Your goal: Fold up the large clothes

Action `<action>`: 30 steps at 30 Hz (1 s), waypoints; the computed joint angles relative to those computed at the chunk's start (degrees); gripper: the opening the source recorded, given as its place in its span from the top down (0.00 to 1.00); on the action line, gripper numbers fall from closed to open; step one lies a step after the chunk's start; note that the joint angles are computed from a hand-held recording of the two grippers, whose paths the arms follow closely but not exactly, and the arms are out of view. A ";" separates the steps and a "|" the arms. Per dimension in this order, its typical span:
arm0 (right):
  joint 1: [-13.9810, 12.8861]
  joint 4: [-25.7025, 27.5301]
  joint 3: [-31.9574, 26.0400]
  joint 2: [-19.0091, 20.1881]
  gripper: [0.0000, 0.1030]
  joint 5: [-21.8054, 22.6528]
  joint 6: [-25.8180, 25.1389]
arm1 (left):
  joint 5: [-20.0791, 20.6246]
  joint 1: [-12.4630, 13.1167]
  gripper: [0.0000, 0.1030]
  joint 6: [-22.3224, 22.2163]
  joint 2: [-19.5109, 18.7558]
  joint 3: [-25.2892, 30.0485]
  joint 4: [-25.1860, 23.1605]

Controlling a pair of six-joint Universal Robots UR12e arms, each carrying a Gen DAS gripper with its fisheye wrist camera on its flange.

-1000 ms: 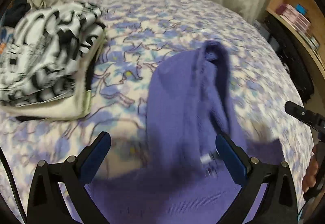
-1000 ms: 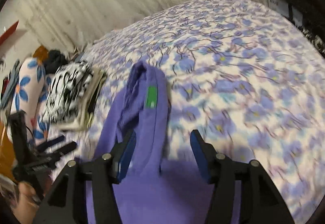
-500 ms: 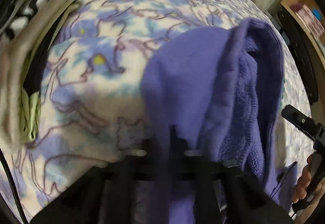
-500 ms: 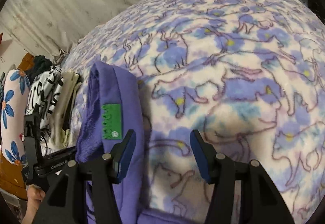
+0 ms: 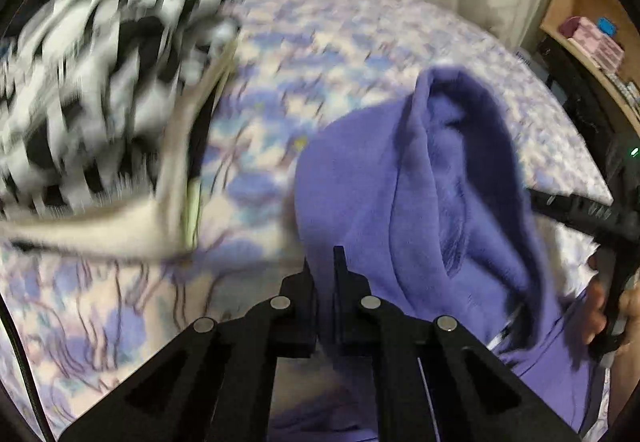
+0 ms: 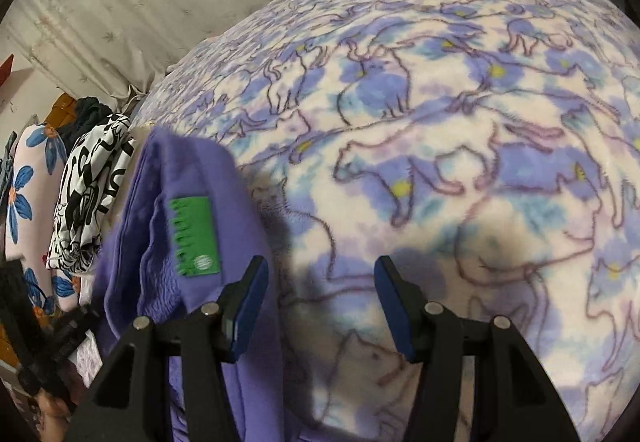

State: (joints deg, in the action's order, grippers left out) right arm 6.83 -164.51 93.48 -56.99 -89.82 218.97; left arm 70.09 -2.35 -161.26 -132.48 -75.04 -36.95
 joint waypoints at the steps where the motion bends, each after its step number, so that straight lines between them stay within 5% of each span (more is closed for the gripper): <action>1: -0.07 0.45 -0.43 0.26 0.53 0.58 -0.16 | 0.24 0.07 0.96 -0.14 -0.39 0.31 -1.02; 4: -0.22 1.69 -2.46 1.42 0.60 2.80 -0.68 | 1.00 -0.03 0.96 -0.76 -1.34 0.48 -1.78; 11: 0.06 4.05 -7.72 4.54 0.60 9.94 -4.38 | -0.05 -0.19 0.96 -2.59 -2.58 1.81 -2.97; 17: 0.73 -0.36 -8.40 5.23 0.60 12.94 -6.10 | -1.91 0.18 0.95 -3.63 -3.11 3.00 -4.92; 24: 0.02 0.46 -9.93 6.23 0.60 19.28 -4.88 | -3.10 0.44 0.94 -4.52 -3.30 3.19 -5.42; 27: 0.55 2.92 -11.44 6.73 0.59 18.64 -6.13 | -4.17 0.78 0.94 -5.01 -3.02 2.77 -5.94; 30: 1.61 11.28 -15.01 8.05 0.59 14.39 -9.05 | -3.86 0.64 0.94 -4.67 -3.11 2.88 -5.81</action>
